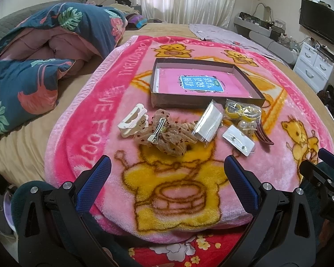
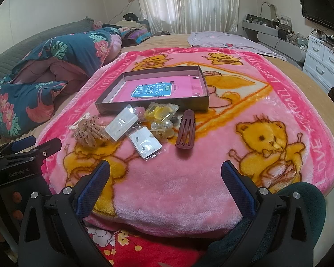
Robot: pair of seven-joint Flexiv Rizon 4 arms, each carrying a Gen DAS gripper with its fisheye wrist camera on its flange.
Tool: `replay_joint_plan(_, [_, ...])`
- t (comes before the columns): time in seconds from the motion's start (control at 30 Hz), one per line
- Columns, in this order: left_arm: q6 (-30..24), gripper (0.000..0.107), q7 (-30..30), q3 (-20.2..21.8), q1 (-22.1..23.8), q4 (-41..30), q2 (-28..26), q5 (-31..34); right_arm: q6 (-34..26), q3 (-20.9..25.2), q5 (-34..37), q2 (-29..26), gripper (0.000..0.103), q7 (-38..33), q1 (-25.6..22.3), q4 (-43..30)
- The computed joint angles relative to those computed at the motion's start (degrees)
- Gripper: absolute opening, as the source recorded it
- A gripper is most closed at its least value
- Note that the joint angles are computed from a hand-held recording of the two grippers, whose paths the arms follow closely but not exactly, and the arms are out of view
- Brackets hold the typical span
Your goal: Organize jewelry
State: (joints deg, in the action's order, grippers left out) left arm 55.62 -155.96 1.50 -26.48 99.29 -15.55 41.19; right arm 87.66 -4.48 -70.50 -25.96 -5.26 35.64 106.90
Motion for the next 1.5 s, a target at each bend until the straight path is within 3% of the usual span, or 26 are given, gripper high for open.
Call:
replay_joint_plan(0.47, [0.66,0.095,1.03,0.37,0.41,-0.16,-0.94,-1.08,-0.44,0.69,3.77,-0.13,0.099,-3.05,-0.31,-0.17])
replay_joint_plan(0.77, [1.7,0.095,-0.03,1.52,1.73,1.44,-0.79,-2.19,-2.42,3.0,16.44,-3.2,0.099,-15.27,-0.84,-3.89])
replay_joint_plan(0.97, [3.49,0.095,-0.08,1.83,3.43,3.16,-0.61,-3.93,-5.18,6.97,25.5,-6.57,0.099,-26.13,-2.12,-8.88])
replay_joint_plan(1.13, [5.76,0.095,4.23,1.42,5.72,4.56,-1.89,-9.0,-8.46,12.22,32.94,-10.33,0.099,-36.12,-4.29,-14.49])
replay_joint_plan(1.5, [15.11,0.095,20.98,0.06,8.6,3.77,-8.71,-23.22,-14.37,13.82,43.65,-15.59,0.099,-48.0,-3.8,-23.56])
